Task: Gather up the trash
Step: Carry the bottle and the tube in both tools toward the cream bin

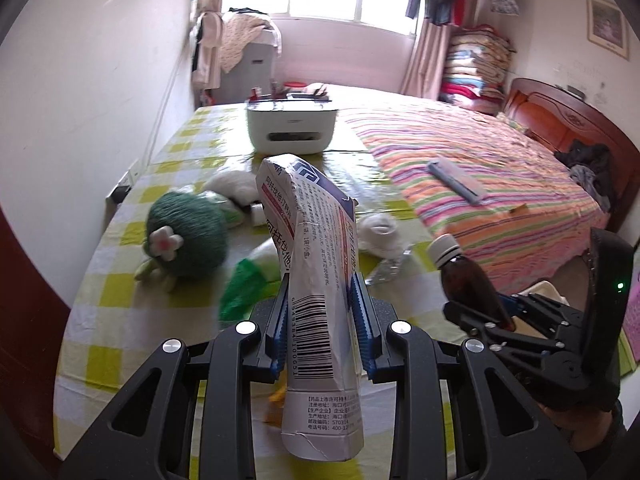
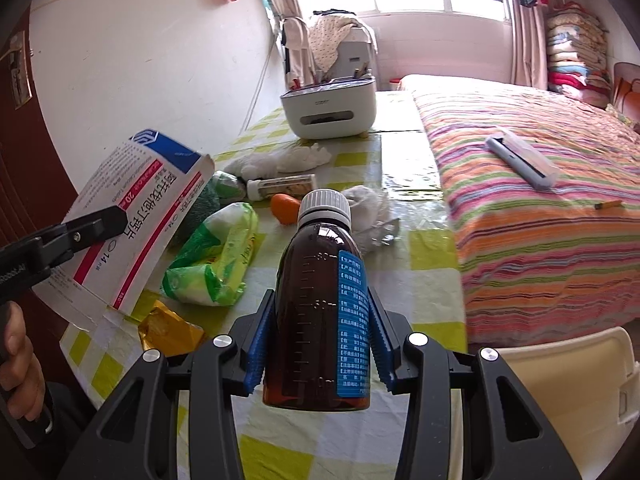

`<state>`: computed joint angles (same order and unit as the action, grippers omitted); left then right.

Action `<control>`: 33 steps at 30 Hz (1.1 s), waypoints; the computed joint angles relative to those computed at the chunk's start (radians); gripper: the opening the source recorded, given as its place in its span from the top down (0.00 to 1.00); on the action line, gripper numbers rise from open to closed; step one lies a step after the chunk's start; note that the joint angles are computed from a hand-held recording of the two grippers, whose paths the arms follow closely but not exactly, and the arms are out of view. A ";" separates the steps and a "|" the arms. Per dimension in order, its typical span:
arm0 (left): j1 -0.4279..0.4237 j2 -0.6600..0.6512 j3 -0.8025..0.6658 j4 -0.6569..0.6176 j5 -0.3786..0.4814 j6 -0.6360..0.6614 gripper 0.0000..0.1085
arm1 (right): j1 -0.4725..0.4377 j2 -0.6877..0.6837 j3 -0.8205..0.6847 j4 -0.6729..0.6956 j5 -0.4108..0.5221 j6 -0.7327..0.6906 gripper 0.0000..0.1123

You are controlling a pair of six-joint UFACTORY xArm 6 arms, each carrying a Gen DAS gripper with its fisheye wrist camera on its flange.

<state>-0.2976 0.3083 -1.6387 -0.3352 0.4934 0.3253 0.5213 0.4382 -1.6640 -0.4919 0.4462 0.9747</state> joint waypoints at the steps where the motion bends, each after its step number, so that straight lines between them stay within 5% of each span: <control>1: -0.010 0.000 -0.004 -0.003 0.002 0.002 0.75 | -0.002 -0.013 0.017 -0.012 0.001 0.013 0.63; 18: -0.126 -0.026 0.022 -0.085 0.039 0.112 0.74 | -0.040 -0.202 0.259 -0.192 0.020 0.240 0.62; 33: -0.198 -0.010 0.021 -0.085 0.090 0.146 0.74 | -0.048 -0.371 0.446 -0.266 0.137 0.406 0.62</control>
<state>-0.4955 0.2980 -1.6177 -0.4203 0.5833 0.4714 0.4730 0.0675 -1.2181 -0.7581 0.5830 1.3808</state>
